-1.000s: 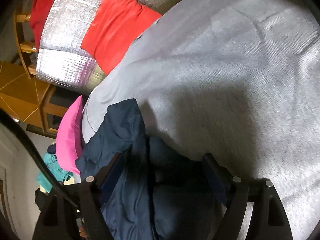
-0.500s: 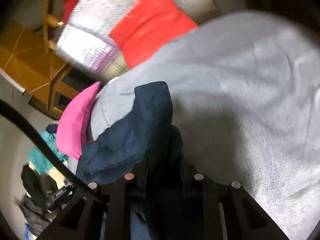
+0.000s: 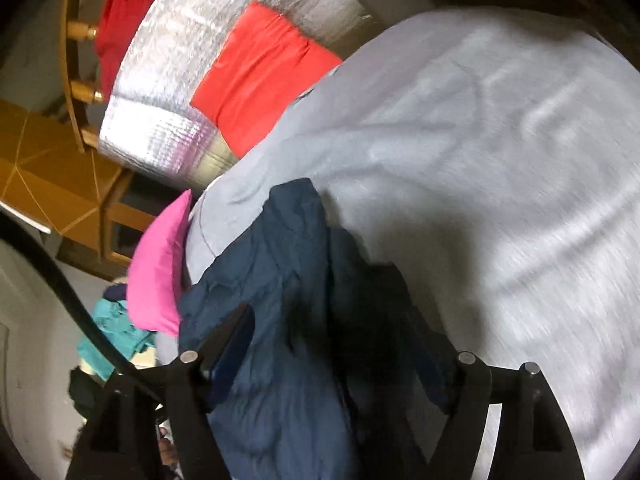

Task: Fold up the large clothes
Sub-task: 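Push the folded jacket bundle together with the left tool while the right tool releases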

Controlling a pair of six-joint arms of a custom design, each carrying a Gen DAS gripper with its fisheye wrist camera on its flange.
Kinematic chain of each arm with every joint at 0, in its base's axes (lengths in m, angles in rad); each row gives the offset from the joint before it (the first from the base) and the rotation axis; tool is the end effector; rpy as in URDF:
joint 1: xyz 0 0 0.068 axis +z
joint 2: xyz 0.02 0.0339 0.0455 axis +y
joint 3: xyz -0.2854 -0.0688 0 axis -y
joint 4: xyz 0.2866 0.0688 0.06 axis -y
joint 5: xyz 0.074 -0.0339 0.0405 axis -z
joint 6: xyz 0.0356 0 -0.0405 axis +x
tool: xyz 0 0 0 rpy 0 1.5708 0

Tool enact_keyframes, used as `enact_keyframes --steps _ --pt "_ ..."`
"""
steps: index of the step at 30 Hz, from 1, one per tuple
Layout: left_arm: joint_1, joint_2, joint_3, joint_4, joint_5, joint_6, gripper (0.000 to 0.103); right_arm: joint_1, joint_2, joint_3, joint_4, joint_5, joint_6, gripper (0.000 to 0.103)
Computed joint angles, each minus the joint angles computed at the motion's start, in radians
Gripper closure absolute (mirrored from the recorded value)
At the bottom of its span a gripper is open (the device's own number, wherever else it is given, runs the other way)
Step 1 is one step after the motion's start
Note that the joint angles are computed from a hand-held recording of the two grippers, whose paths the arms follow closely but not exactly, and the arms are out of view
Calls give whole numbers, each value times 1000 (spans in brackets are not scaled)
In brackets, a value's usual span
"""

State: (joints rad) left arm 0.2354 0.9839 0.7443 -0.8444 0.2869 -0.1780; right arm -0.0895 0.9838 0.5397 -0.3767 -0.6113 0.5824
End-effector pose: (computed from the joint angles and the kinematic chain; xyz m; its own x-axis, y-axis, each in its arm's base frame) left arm 0.2019 0.0381 0.2458 -0.8291 -0.3735 -0.4161 -0.2456 0.9118 -0.3290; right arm 0.2178 0.0010 0.2067 -0.7827 0.5225 -0.3383 0.1366 0.6744 0.7256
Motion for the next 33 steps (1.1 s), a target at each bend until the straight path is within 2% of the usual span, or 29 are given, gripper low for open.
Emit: enact_keyframes --steps 4,7,9,12,15,17,19,21,23,26,28,29,33 --pt "100 -102 -44 -82 31 86 23 -76 -104 -83 -117 -69 -55 25" --pt "195 -119 -69 -145 77 155 23 -81 -143 -145 -143 -112 -66 24" --pt "296 -123 -89 -192 145 227 23 -58 -128 -164 -107 -132 -54 24" --pt "409 -139 -115 -252 221 313 23 33 -46 -176 2 -96 -9 24" --pt "458 -152 -148 -287 267 360 21 101 38 -180 137 -92 37 22" --pt "428 -140 -165 -267 279 329 19 146 66 -172 192 -78 50 20" --pt "376 -138 -181 -245 299 289 17 211 76 -166 222 -10 54 20" --pt "276 -171 -197 -200 267 210 12 244 91 -163 247 32 53 20" --pt "202 -183 -206 -150 233 150 12 267 98 -160 269 63 61 33" --pt "179 -173 -210 -98 246 86 12 291 116 -152 289 80 87 45" --pt "175 -194 -205 -86 253 72 19 316 97 -143 280 108 97 53" --pt "162 -210 -199 -84 244 67 27 333 85 -134 275 128 104 57" --pt "135 -232 -193 -81 226 59 28 363 -28 -131 230 185 81 58"
